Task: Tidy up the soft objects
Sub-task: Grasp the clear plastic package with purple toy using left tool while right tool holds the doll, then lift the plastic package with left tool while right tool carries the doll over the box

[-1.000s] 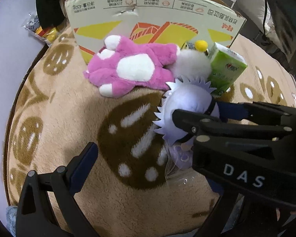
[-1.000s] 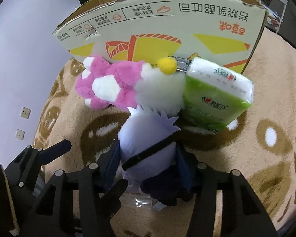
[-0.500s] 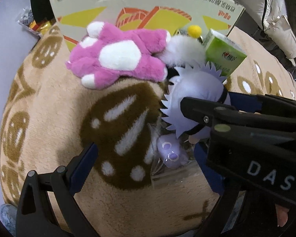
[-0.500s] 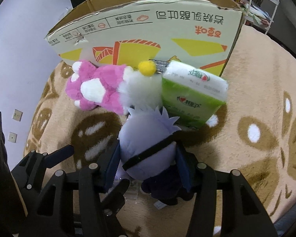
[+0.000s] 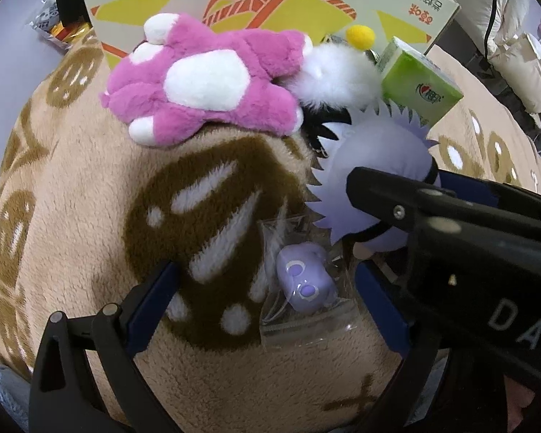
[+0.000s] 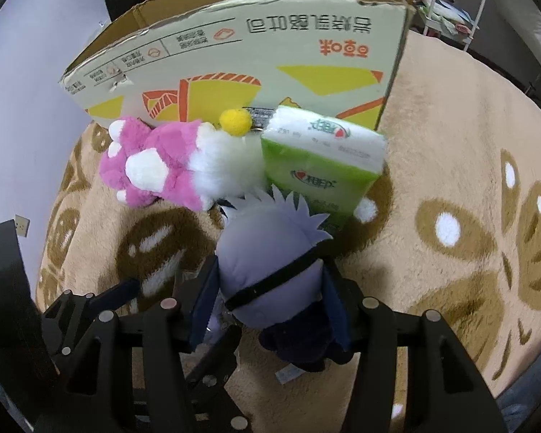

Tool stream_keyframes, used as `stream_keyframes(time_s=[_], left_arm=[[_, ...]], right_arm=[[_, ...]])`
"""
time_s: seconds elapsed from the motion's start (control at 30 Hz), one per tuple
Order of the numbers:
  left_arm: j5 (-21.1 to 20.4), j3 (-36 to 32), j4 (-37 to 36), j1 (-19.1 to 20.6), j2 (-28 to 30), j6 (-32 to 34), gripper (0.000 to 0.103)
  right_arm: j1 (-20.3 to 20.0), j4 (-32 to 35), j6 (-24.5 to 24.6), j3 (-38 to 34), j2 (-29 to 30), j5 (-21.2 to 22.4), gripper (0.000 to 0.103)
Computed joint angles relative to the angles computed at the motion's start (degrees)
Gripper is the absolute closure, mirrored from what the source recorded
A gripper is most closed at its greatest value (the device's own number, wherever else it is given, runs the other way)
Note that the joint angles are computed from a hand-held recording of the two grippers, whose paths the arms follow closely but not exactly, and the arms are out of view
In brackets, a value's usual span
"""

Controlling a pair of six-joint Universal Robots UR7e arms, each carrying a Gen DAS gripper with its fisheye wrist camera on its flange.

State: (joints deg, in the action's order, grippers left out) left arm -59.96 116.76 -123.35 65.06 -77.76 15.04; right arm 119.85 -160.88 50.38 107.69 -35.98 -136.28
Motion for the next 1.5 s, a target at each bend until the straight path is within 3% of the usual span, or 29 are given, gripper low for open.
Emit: stream_keyframes(time_s=[0.43, 0.5, 0.77, 1.07, 1.13, 1.3, 1.5], left_arm=[[3.9, 3.5, -2.1, -2.6, 0.8, -0.2, 0.004], [4.7, 4.1, -2.5, -3.1, 0.6, -0.6, 0.009], [7.1, 5.9, -5.0, -3.8, -1.1, -1.9, 0.048], [6.7, 5.6, -4.4, -4.4, -2.5, -1.8, 0.051], [5.6, 3.6, -3.6, -2.5, -3.3, -1.0, 0.051], [5.4, 4.1, -5.8, -3.1, -5.6, 0.0, 0.051], [4.6, 5.8, -9.2, -5.2, -9.5, 2.9, 0.051]], right_arm=[[-0.2, 1.2, 4.1, 3.8, -3.2, -0.2, 0.045], [-0.1, 1.6, 4.1, 3.8, -3.3, -0.3, 0.045], [0.3, 3.2, 4.6, 2.1, -2.1, -1.0, 0.045], [1.1, 0.1, 3.9, 1.6, -1.2, -1.2, 0.045], [1.7, -0.5, 3.7, 2.3, -1.9, -2.3, 0.045], [4.2, -2.8, 1.6, 2.2, -2.1, -6.9, 0.046], [7.6, -11.4, -5.7, 1.1, -0.6, -14.0, 0.046]])
